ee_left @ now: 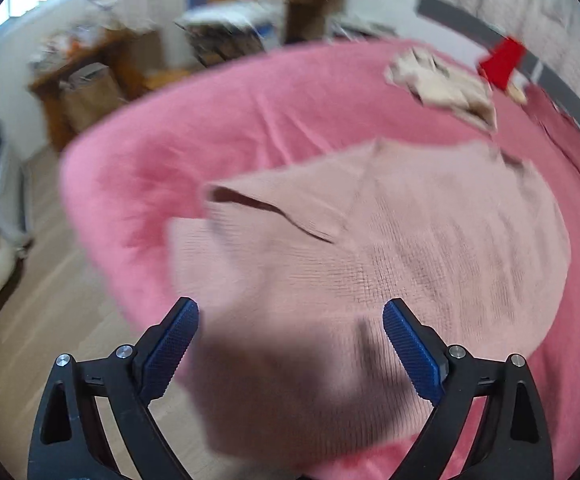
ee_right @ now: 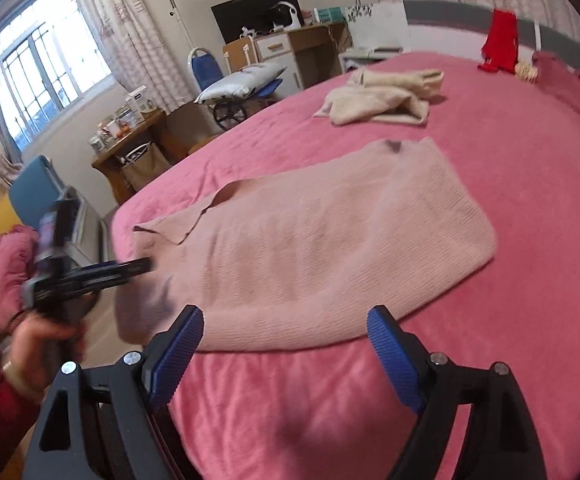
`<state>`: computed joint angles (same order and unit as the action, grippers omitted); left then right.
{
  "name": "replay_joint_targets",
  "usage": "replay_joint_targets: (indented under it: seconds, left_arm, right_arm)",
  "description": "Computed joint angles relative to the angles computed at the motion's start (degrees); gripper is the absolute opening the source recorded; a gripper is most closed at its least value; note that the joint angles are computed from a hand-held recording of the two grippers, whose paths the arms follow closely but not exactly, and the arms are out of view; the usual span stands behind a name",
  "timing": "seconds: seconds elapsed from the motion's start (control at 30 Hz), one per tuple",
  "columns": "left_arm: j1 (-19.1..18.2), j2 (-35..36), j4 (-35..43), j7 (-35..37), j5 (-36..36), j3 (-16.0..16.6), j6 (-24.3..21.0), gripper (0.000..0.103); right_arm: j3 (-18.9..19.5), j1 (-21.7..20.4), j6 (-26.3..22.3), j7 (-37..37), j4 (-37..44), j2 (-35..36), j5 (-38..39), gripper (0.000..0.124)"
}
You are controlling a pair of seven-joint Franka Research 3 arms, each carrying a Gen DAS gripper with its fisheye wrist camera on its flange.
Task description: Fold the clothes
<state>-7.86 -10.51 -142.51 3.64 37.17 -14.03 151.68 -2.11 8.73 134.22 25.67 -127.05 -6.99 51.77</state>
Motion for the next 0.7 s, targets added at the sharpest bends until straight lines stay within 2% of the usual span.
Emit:
replay_joint_targets:
  seconds: [0.03, 0.13, 0.17, 0.3, 0.4, 0.47, 0.6, 0.7]
  left_arm:
    - [0.24, 1.57, -0.10, 2.92, -1.53, 1.70, 3.88, 0.095]
    - [1.10, 6.01, 1.67, 13.82, -9.00, 5.08, 8.45, 0.095]
    - [1.99, 6.76, 2.56, 14.61, -8.74, 5.42, 8.20, 0.095]
    - [5.53, 4.82, 6.22, 2.94, 0.17, 5.25, -5.23, 0.095]
    - [7.62, -1.01, 3.44, -5.99, 4.71, 4.67, -9.34, 0.095]
    - [7.88, -4.00, 2.51, -8.28, 5.48, 3.39, -13.63, 0.095]
    - [6.15, -8.10, 0.47, -9.94, 6.71, 0.63, -15.17, 0.095]
    - [4.64, -6.68, 0.79, -10.31, 8.49, -0.54, -11.26, 0.097]
  right_arm:
    - [0.25, 0.09, 0.41, 0.51, 0.11, 0.44, -0.52, 0.086]
    - [0.93, 0.38, 1.59, 2.12, 0.50, 1.80, -2.15, 0.086]
    - [1.14, 0.48, 1.91, 2.67, 0.70, 2.32, -2.69, 0.086]
    - [1.68, 0.53, 1.29, 4.46, 2.95, 5.46, -3.40, 0.086]
    - [2.00, 0.35, 0.79, 4.07, 3.46, 6.20, -2.93, 0.086]
    - [2.13, 0.26, 0.74, 3.44, 3.36, 6.15, -2.49, 0.086]
    - [2.06, 0.13, -0.13, 2.73, 2.56, 4.95, -1.04, 0.086]
    - [1.73, 0.13, -0.95, 1.80, 1.29, 3.00, -0.33, 0.086]
